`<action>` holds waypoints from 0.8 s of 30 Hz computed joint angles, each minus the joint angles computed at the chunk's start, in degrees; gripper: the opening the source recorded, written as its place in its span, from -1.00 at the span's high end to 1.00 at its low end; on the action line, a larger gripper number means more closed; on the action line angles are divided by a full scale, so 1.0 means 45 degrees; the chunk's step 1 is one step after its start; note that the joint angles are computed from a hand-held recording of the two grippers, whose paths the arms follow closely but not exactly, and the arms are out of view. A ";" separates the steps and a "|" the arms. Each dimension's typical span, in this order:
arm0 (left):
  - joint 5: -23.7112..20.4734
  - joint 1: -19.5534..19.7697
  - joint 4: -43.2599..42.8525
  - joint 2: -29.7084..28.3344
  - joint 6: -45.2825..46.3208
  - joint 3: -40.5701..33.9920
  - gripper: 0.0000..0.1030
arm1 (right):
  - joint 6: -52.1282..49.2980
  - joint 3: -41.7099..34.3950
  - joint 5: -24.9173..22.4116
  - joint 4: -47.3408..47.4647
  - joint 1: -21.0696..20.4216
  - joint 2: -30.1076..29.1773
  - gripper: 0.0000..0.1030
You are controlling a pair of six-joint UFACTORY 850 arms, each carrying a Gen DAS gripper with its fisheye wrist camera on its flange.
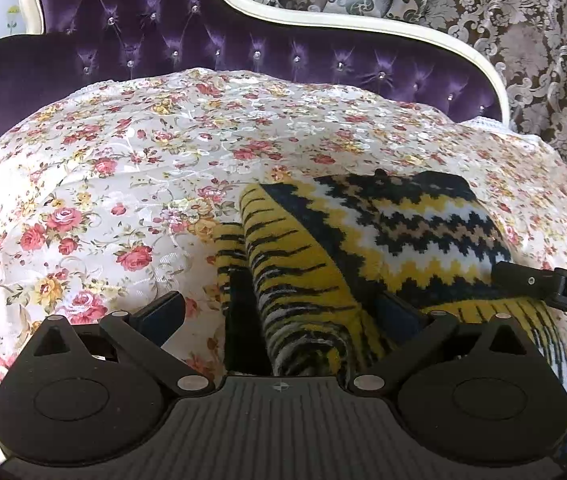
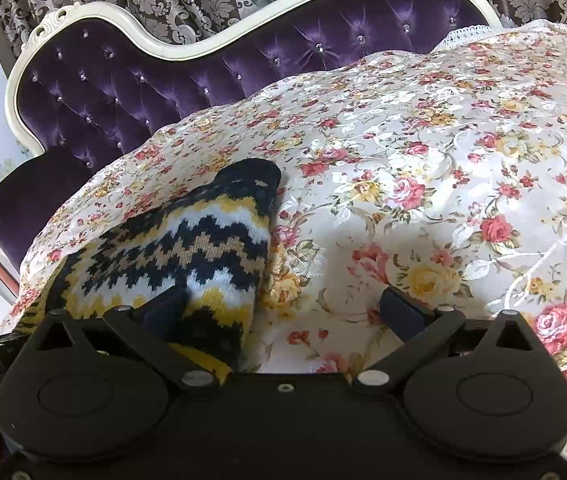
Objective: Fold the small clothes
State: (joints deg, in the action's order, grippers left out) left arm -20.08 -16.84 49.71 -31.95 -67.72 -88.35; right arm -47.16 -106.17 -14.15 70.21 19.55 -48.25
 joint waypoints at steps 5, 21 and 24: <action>0.0093 -0.0020 0.0769 0.0029 -0.0833 0.0200 -1.00 | -0.1316 0.0268 0.0183 0.1284 0.0021 0.0101 -0.98; 0.0323 -0.0068 0.1613 0.0322 -0.1497 0.0626 -0.99 | -0.6869 0.1537 0.0517 0.6889 0.0094 0.0826 -0.99; -0.0225 -0.0369 0.3176 0.0506 -0.2621 0.0849 -0.99 | -0.7809 0.2185 0.0531 0.7710 0.0153 0.1344 -0.99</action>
State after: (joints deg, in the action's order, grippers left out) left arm -21.09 -18.49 64.00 -29.68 -79.51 -84.53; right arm -82.31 -96.34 -11.76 104.91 20.24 -42.20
